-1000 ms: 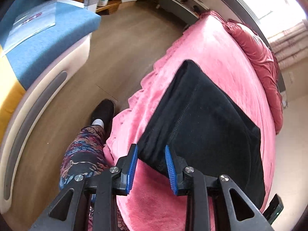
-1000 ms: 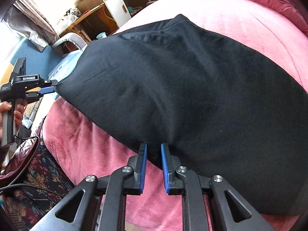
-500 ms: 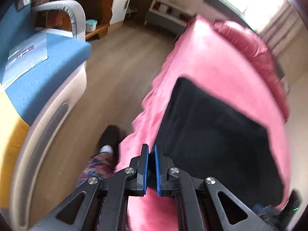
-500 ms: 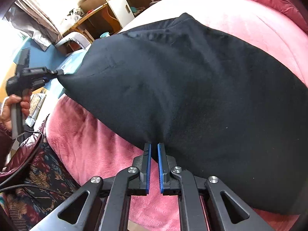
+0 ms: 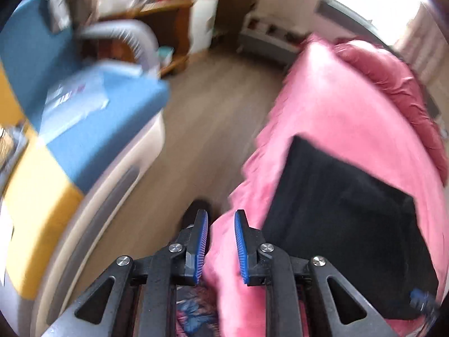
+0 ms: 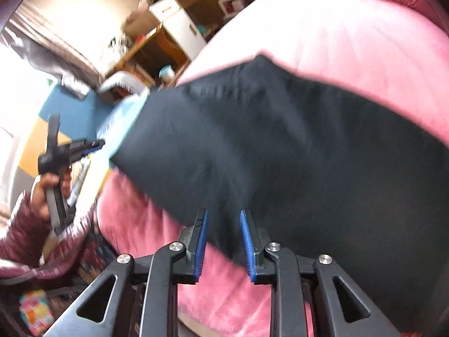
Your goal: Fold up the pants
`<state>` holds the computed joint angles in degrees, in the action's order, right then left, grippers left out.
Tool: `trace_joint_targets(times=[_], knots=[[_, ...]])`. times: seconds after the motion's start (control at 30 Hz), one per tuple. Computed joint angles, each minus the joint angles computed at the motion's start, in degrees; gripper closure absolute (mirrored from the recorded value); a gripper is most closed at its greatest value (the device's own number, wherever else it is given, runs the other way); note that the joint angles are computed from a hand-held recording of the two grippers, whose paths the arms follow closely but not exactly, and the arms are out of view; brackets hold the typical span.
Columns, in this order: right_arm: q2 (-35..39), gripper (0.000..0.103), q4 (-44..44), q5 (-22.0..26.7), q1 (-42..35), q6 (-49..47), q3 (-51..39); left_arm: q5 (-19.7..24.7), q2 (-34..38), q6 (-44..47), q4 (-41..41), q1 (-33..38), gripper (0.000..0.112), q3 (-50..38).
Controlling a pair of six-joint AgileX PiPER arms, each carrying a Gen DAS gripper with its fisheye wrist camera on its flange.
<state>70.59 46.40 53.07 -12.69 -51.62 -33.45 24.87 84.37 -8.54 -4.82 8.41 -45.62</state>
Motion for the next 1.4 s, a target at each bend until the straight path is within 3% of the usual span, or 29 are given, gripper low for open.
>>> trace_joint_targets(times=[0.13, 0.23, 0.33, 0.47, 0.73, 0.8, 0.83, 0.93, 1.0, 1.1, 1.17, 1.23, 1.33, 1.4], knots=[[5.5, 0.079, 0.1, -3.2, 1.5, 3.7, -8.3, -1.0, -1.8, 11.6, -8.8, -7.5, 0.091, 0.5], [12.3, 0.079, -1.9, -7.0, 4.3, 8.6, -16.0, -2.3, 0.5, 17.6, -14.3, -15.1, 0.091, 0.4], [18.7, 0.075, -3.7, -7.8, 5.9, 12.5, -22.9, -4.1, 4.9, 21.9, -17.9, -21.1, 0.091, -0.6], [28.5, 0.058, -5.2, -3.0, 6.7, 16.7, -34.2, -5.1, 8.7, 23.8, -17.6, -26.3, 0.091, -3.0], [42.4, 0.063, -4.3, 7.6, 9.6, 15.4, -46.9, -5.0, 15.2, 30.6, -22.7, -25.5, 0.091, -5.9], [42.3, 0.088, -4.6, 5.8, 10.4, 15.1, -46.9, -5.4, 16.1, 32.0, -24.1, -25.1, 0.091, -5.8], [41.1, 0.094, -4.0, 3.2, 10.3, 15.3, -46.0, -5.6, 16.5, 32.2, -24.2, -24.9, 0.091, -5.8], [39.7, 0.095, 1.9, 0.1, 7.5, 12.6, -43.4, -7.2, 18.6, 36.7, -29.5, -24.6, 0.091, -6.1], [40.5, 0.096, -1.9, -4.2, 9.6, 15.9, -42.2, -6.8, 19.1, 34.2, -28.4, -25.3, 0.091, -6.8], [42.0, 0.095, -1.1, -8.2, 11.0, 17.3, -40.5, -4.9, 19.5, 35.1, -29.5, -24.4, 0.091, -7.9], [41.8, 0.093, 2.5, -7.6, 9.9, 15.6, -39.4, -2.6, 19.8, 34.8, -29.5, -23.6, 0.091, -9.2], [40.6, 0.086, 4.1, -6.3, 8.3, 14.2, -38.2, -0.4, 19.5, 32.3, -27.4, -22.9, 0.091, -11.5], [35.5, 0.062, 4.3, -6.6, 5.5, 12.6, -34.5, -1.1, 18.5, 32.2, -27.5, -21.7, 0.088, -13.4], [31.3, 0.06, 5.5, -7.6, 3.9, 11.7, -30.9, -1.1, 19.3, 29.2, -25.4, -20.9, 0.088, -15.6]])
